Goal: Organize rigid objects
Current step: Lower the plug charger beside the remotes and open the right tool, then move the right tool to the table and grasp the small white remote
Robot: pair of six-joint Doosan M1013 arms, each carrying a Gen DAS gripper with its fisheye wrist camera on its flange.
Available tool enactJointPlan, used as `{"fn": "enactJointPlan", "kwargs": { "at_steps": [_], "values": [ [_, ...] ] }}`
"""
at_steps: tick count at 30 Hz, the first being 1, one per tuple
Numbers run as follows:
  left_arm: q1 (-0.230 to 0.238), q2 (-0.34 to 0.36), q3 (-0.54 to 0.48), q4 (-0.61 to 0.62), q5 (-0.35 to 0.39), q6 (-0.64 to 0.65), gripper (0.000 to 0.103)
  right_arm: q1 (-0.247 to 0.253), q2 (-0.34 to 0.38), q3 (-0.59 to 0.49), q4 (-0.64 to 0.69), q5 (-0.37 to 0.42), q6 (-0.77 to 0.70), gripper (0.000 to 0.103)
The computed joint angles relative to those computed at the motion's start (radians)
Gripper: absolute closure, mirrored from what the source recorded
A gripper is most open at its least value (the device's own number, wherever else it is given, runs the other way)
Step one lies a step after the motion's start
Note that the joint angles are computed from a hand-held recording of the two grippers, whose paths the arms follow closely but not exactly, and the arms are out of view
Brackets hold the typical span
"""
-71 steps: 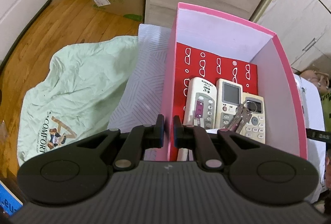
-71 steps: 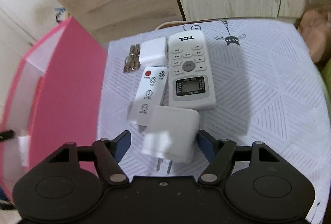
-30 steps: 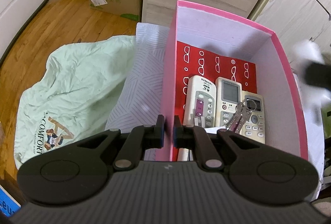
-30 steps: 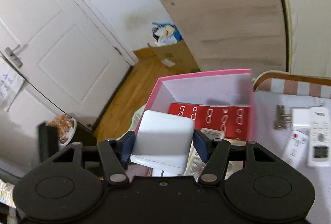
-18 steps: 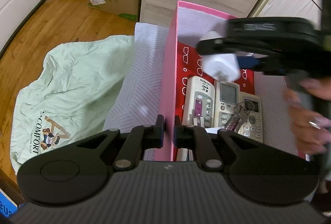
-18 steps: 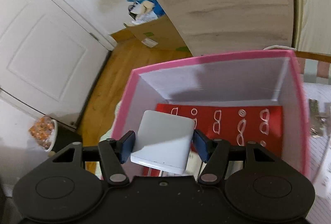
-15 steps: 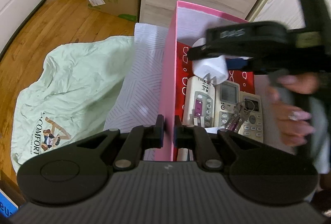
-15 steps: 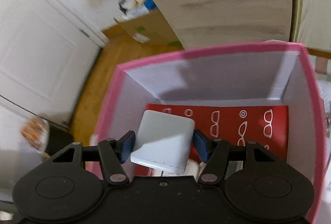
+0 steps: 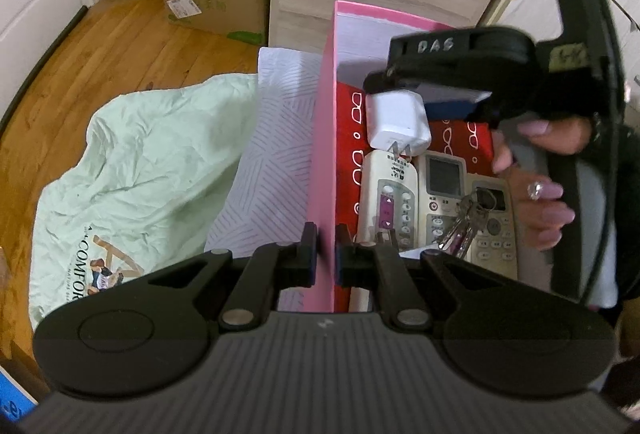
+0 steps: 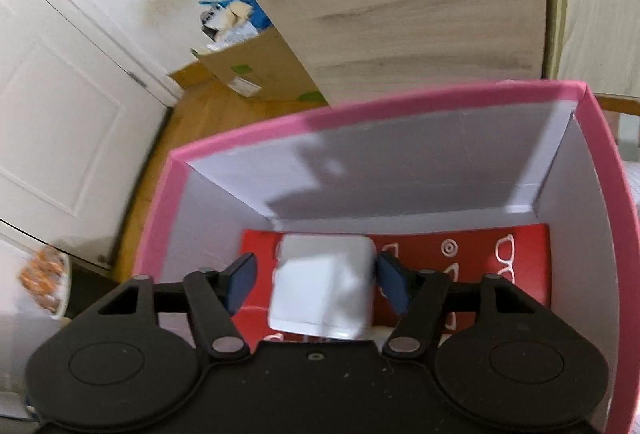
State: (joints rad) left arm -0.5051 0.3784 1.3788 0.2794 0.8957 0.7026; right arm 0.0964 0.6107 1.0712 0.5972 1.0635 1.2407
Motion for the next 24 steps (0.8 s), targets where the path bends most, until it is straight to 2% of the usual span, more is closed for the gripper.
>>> {"fn": "enactJointPlan", "kwargs": {
  "at_steps": [2,7,10,13,19,24],
  "values": [
    [0.002,0.0,0.0,-0.005,-0.001,0.002,0.095,-0.001,-0.024,0.021,-0.024,-0.033,-0.037,0.029],
    [-0.001,0.007,-0.011,0.0,0.015,0.01,0.095,-0.032,-0.084,0.079,0.103,-0.017,-0.282,0.029],
    [-0.007,0.012,-0.02,0.019,0.033,0.0,0.095,-0.051,-0.137,0.141,0.142,-0.074,-0.387,0.029],
    [-0.018,0.018,-0.028,0.05,0.053,-0.002,0.095,-0.078,-0.168,0.176,0.173,-0.146,-0.393,0.029],
    [-0.01,0.014,-0.024,0.025,0.043,-0.009,0.095,-0.162,-0.179,0.169,0.244,-0.05,-0.442,0.03],
    [-0.015,0.017,-0.028,0.046,0.055,0.004,0.095,-0.223,-0.166,0.169,0.19,-0.019,-0.354,0.037]
  ]
}}
